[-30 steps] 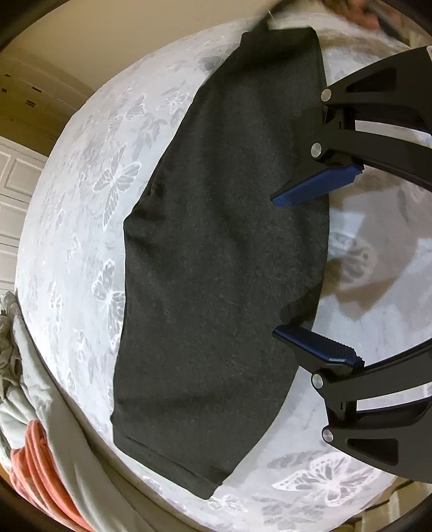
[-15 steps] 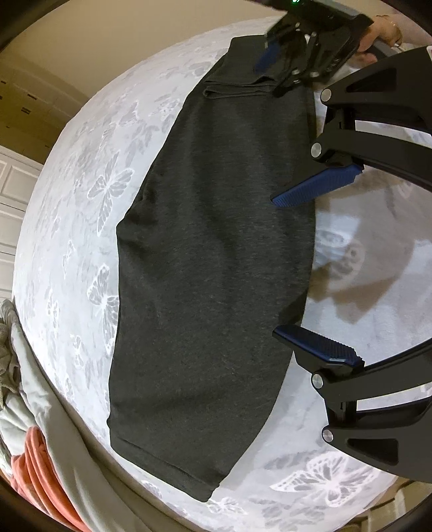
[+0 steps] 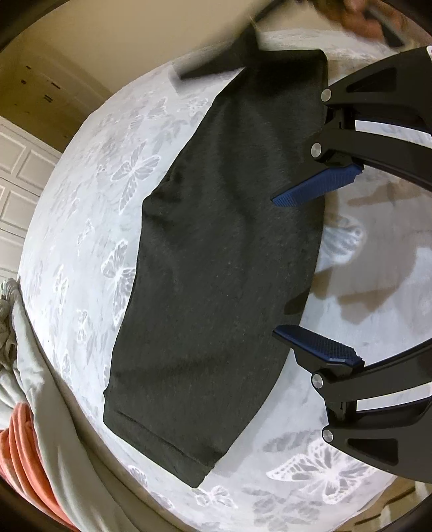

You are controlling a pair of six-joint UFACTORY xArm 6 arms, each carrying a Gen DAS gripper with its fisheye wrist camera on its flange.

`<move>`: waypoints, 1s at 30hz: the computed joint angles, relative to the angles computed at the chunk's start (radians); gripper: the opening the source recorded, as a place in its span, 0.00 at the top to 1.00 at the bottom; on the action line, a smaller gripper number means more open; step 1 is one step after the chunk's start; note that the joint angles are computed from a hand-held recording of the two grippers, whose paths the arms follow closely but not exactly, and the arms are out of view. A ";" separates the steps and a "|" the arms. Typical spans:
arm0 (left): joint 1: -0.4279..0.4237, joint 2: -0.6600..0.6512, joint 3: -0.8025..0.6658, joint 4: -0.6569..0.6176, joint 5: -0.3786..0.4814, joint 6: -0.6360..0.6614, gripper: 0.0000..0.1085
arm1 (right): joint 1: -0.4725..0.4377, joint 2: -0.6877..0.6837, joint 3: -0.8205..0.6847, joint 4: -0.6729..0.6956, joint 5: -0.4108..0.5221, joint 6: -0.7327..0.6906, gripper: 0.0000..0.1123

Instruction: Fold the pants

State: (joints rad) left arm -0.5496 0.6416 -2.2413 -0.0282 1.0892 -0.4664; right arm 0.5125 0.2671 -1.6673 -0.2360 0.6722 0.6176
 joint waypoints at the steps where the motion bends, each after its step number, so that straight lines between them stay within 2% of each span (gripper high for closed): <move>1: 0.003 -0.005 0.006 -0.005 -0.004 0.005 0.35 | 0.011 0.051 -0.054 -0.002 0.072 -0.019 0.55; 2: 0.007 -0.020 0.028 -0.009 -0.016 0.011 0.35 | 0.021 0.076 -0.067 -0.046 0.132 -0.021 0.56; 3: 0.012 -0.041 0.059 -0.006 -0.033 0.007 0.35 | 0.027 0.058 -0.046 -0.104 0.150 0.011 0.56; 5: 0.026 -0.079 0.119 -0.007 -0.066 0.003 0.35 | 0.010 -0.057 0.086 -0.179 0.104 0.092 0.54; 6: 0.032 -0.088 0.134 -0.007 -0.071 0.000 0.35 | -0.007 -0.126 0.152 -0.202 0.098 0.135 0.51; 8: 0.044 -0.095 0.151 -0.004 -0.072 -0.012 0.35 | -0.044 -0.253 0.263 -0.260 0.147 0.230 0.36; 10: 0.058 -0.096 0.159 -0.018 -0.075 -0.026 0.35 | -0.088 -0.367 0.385 -0.288 0.198 0.302 0.35; 12: 0.084 -0.111 0.193 -0.070 -0.108 -0.056 0.35 | -0.130 -0.418 0.466 -0.235 0.199 0.319 0.35; 13: 0.094 -0.120 0.212 -0.089 -0.129 -0.067 0.35 | -0.151 -0.447 0.524 -0.201 0.168 0.329 0.35; 15: 0.127 -0.156 0.271 -0.121 -0.191 -0.111 0.35 | -0.201 -0.480 0.628 -0.103 0.068 0.339 0.35; 16: 0.142 -0.176 0.299 -0.122 -0.215 -0.133 0.35 | -0.220 -0.476 0.659 -0.012 0.027 0.322 0.35; 19: 0.178 -0.221 0.362 -0.109 -0.259 -0.174 0.35 | -0.219 -0.452 0.701 0.183 -0.095 0.224 0.34; 21: 0.199 -0.245 0.397 -0.098 -0.278 -0.191 0.35 | -0.204 -0.426 0.692 0.171 -0.120 0.233 0.40; 22: 0.213 -0.261 0.420 -0.084 -0.283 -0.210 0.35 | -0.193 -0.408 0.673 0.146 -0.109 0.246 0.51; 23: 0.224 -0.271 0.434 -0.082 -0.286 -0.215 0.35 | -0.184 -0.397 0.655 0.111 -0.093 0.254 0.82; 25: 0.244 -0.287 0.464 -0.078 -0.291 -0.233 0.35 | -0.185 -0.403 0.663 0.145 -0.138 0.249 0.84; 27: 0.273 -0.299 0.502 -0.132 -0.318 -0.211 0.35 | -0.187 -0.417 0.658 0.117 -0.134 0.251 0.84; 30: 0.308 -0.271 0.526 -0.340 -0.364 -0.125 0.35 | -0.170 -0.403 0.624 0.056 -0.094 0.263 0.84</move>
